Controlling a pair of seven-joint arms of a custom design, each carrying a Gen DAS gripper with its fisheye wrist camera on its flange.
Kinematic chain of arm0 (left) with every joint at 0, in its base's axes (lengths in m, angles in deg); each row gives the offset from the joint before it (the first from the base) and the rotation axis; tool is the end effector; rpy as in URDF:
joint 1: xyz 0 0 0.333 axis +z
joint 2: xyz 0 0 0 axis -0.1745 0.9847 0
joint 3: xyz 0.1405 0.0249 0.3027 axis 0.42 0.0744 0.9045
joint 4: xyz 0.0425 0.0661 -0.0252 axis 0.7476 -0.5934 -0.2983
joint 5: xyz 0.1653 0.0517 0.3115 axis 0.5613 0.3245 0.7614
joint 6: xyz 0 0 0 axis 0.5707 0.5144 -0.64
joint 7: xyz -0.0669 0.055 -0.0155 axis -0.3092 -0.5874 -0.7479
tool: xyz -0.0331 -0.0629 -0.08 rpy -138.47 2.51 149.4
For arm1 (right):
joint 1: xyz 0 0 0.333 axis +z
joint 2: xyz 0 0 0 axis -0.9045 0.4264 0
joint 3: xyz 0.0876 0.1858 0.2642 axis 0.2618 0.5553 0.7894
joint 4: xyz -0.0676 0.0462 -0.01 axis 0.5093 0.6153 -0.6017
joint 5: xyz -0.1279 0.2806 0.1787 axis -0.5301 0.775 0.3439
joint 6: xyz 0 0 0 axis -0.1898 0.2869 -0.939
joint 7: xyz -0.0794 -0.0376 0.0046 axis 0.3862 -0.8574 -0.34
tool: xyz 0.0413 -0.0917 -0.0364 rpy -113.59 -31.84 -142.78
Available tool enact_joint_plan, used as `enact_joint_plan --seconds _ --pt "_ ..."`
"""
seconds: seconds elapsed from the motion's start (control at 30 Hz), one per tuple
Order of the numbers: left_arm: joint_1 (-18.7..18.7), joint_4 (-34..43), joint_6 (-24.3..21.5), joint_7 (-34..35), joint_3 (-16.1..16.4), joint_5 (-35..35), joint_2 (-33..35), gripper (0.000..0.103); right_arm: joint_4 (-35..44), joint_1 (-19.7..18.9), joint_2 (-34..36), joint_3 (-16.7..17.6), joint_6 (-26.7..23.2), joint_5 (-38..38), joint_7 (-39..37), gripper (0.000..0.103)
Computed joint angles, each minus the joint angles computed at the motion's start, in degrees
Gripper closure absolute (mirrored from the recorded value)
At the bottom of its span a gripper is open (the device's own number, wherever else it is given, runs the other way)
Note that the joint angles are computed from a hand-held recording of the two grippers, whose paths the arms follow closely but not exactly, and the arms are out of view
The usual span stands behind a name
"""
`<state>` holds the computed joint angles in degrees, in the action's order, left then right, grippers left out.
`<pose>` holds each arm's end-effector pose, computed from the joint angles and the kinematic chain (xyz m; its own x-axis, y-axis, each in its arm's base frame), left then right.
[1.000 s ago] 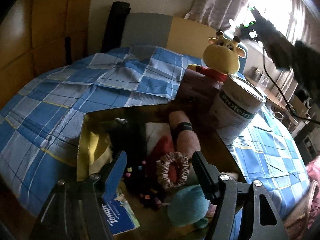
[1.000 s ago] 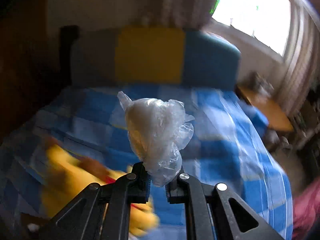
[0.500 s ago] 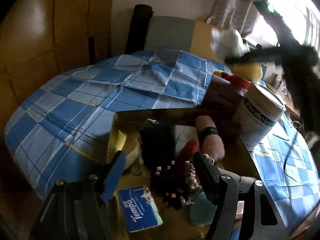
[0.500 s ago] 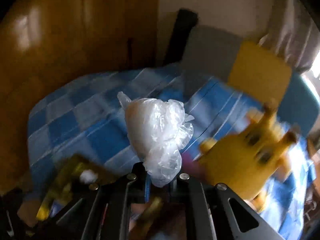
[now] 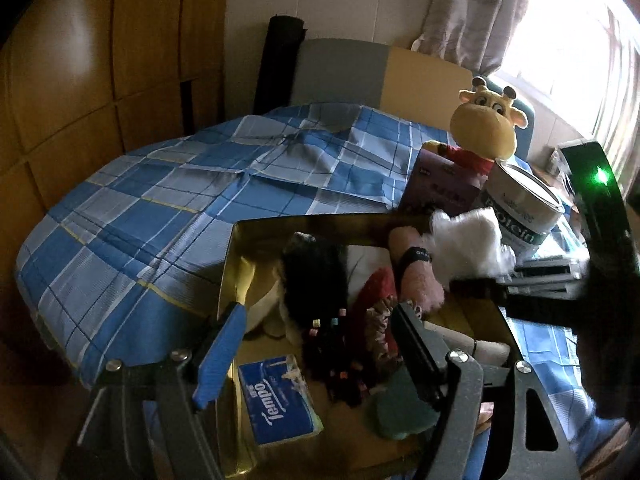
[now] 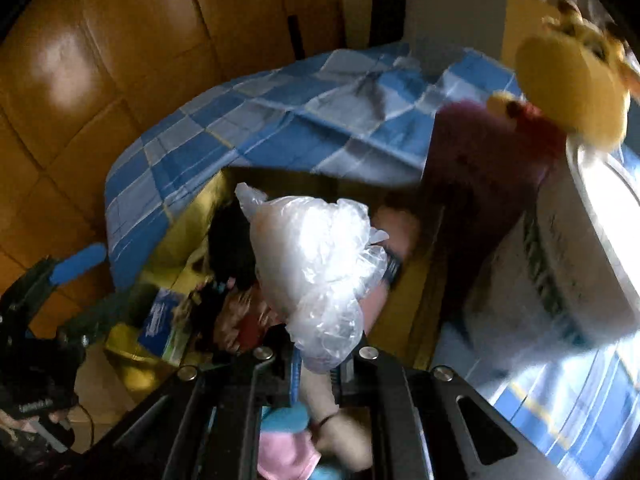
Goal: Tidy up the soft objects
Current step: 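Carry the white plastic bundle into the gold tray and open the right gripper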
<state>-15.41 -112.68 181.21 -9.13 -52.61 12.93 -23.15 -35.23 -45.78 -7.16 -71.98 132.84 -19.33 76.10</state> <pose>0.4769 -0.1626 0.4011 0.3146 -0.9436 0.1033 -0.6137 -0.2853 -0.7362 0.6386 0.2863 0.3991 0.7607 -0.6253 -0.1740 -0.6130 -0.6039 -0.5095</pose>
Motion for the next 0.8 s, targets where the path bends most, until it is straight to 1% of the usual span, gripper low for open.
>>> enact_joint_plan --seconds 0.17,0.27,0.37,0.43,0.5,0.57,0.63,0.67,0.7,0.77,0.8 --pt "0.22 -1.38 -0.75 -2.56 0.14 1.07 -0.88 0.027 -4.99 -0.15 -2.93 -0.51 -0.51 0.30 0.66 0.094" --pt "0.59 -2.38 -1.14 -4.07 0.24 1.57 -1.59 0.027 -6.02 0.16 -3.38 -1.16 -1.79 -0.69 2.39 0.094" --pt "0.93 -3.04 -1.43 -4.67 0.25 1.45 -1.95 0.027 -4.86 1.62 -2.16 -2.50 -3.73 -4.00 6.26 0.094" --pt "1.06 -3.40 -1.50 -4.81 0.20 1.32 -2.09 0.027 -3.33 1.88 -0.82 -2.48 -4.44 -4.80 7.76 0.093" --pt "1.17 -3.62 -1.42 -4.71 0.18 1.25 -2.14 0.027 -1.32 2.66 0.92 -2.71 -3.98 -5.72 9.81 0.094" --pt "1.29 -3.69 -0.96 -5.13 0.19 1.66 -2.12 0.027 0.88 4.30 2.92 -4.02 -3.47 -8.46 13.32 0.094" --pt "1.29 -3.66 -1.07 -5.04 0.13 1.70 -2.04 0.027 2.86 3.71 4.33 -3.39 -5.02 -8.31 14.49 0.094" --pt "1.34 -3.61 -0.90 -5.03 0.17 1.73 -1.93 0.026 3.01 3.46 4.46 -2.99 -4.95 -8.14 14.26 0.093" --pt "1.41 -3.52 -0.61 -5.08 0.22 1.81 -1.78 0.023 2.95 3.33 4.46 -2.82 -4.70 -8.05 14.26 0.092" --pt "1.44 -3.41 -0.32 -5.33 0.25 1.99 -1.62 0.020 2.94 2.28 4.34 -2.06 -5.38 -6.72 13.92 0.085" --pt "1.44 -3.33 -0.22 -5.22 0.26 1.86 -1.47 0.020 2.48 2.08 4.00 -2.06 -5.15 -6.44 13.90 0.075"
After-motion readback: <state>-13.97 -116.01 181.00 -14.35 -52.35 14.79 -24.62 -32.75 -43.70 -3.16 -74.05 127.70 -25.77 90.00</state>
